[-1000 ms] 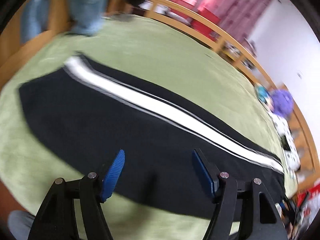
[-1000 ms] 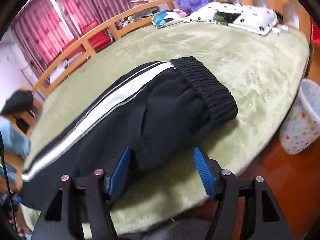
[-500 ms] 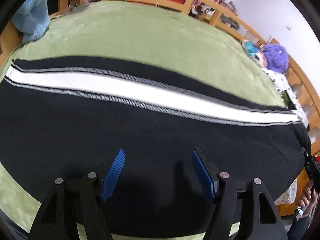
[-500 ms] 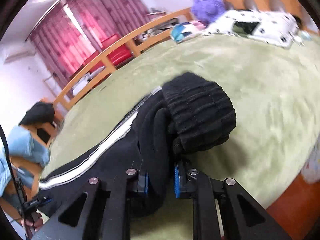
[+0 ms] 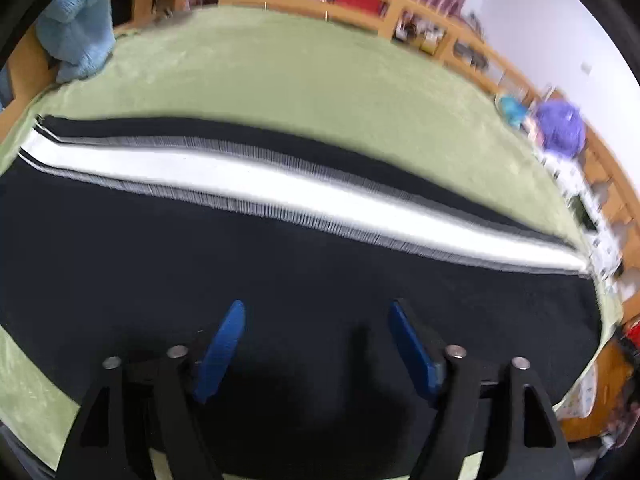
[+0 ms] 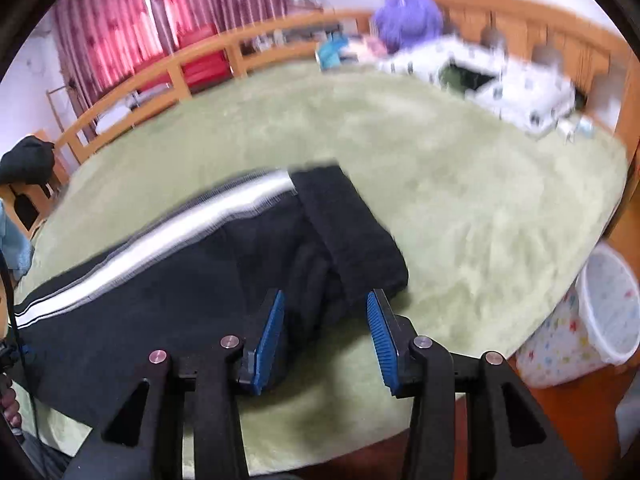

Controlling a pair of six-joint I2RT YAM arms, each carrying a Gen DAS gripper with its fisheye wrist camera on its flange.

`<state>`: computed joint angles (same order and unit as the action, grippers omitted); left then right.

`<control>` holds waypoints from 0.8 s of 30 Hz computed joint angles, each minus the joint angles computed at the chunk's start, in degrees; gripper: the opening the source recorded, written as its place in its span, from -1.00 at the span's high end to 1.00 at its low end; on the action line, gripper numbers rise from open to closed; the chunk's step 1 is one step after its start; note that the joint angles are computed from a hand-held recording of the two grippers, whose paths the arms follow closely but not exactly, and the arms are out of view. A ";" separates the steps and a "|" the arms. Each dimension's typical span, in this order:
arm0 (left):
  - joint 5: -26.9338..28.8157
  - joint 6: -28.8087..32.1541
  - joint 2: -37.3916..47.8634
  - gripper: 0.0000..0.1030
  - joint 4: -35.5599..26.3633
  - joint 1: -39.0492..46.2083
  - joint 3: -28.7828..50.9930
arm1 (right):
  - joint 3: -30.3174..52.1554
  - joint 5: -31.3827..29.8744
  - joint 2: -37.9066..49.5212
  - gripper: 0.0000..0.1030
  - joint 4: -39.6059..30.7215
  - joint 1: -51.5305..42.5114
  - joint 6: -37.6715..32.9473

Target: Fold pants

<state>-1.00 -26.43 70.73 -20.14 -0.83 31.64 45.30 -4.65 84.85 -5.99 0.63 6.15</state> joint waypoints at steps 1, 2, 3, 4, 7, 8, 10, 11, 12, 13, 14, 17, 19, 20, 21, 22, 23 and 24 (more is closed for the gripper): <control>-0.12 -0.07 3.01 -0.45 0.15 -0.23 0.42 | 0.62 -0.71 0.09 0.12 0.48 0.69 -0.35; -2.19 0.49 5.45 -0.44 2.20 -1.88 -0.52 | 0.41 -1.51 -0.81 0.11 0.20 1.16 -0.76; -4.56 0.76 5.00 -0.45 2.72 -3.43 -1.09 | 0.70 -1.17 -0.48 0.11 0.68 3.40 -0.54; -7.21 0.64 3.94 -0.45 2.19 -5.51 -1.40 | 0.87 -0.34 0.20 0.11 1.54 5.80 -0.02; -7.38 0.83 -0.65 -0.45 -0.34 -6.77 -2.50 | 0.23 -1.35 2.61 0.11 3.70 12.17 3.14; -6.02 0.55 -3.12 -0.45 -0.89 -5.85 -3.38 | -0.03 -2.91 3.93 0.11 4.75 13.87 4.22; -3.42 1.73 -6.80 -0.45 -2.73 -3.14 -3.97 | 0.10 -4.42 7.01 0.11 5.80 18.94 5.40; -2.18 2.87 -8.66 -0.45 -3.63 -1.27 -4.35 | 0.24 -3.89 9.30 0.11 6.77 22.45 6.69; -1.17 3.89 -10.14 -0.45 -4.54 0.44 -4.35 | 0.93 -3.87 11.83 0.12 7.06 25.25 8.05; 0.11 5.13 -11.53 -0.45 -4.96 2.31 -4.59 | 2.17 -2.83 15.31 0.11 6.84 29.54 10.00; 1.58 6.67 -12.97 -0.45 -5.35 4.32 -4.99 | 2.18 2.86 16.62 0.11 7.27 33.50 11.48; 5.95 10.17 -13.50 -0.45 -4.87 7.41 -4.94 | 1.80 10.28 16.29 0.05 7.83 40.35 13.92; 7.86 11.76 -11.93 -0.46 -2.39 4.96 -4.91 | 1.72 10.60 14.67 0.04 6.37 41.38 15.77; 7.78 11.89 -11.69 -0.46 -0.79 4.06 -5.75 | 1.10 9.70 13.59 0.04 6.23 41.27 16.23; 5.27 10.57 -9.94 -0.46 1.65 2.03 -6.58 | 0.76 8.94 13.08 0.04 5.75 41.03 17.05; 2.54 9.99 -6.99 -0.46 3.22 0.66 -6.71 | 0.64 8.74 13.17 0.04 5.16 40.92 17.57; 0.06 10.25 -3.64 -0.46 4.64 0.42 -6.83 | 0.83 9.25 13.44 0.05 3.83 41.10 17.24; -1.40 11.21 -2.08 -0.41 6.44 1.40 -7.71 | 0.80 10.78 13.30 0.05 2.60 41.46 16.86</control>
<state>-2.40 -15.22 68.64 -13.70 0.56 23.92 46.10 6.13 98.14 -3.39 42.09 23.01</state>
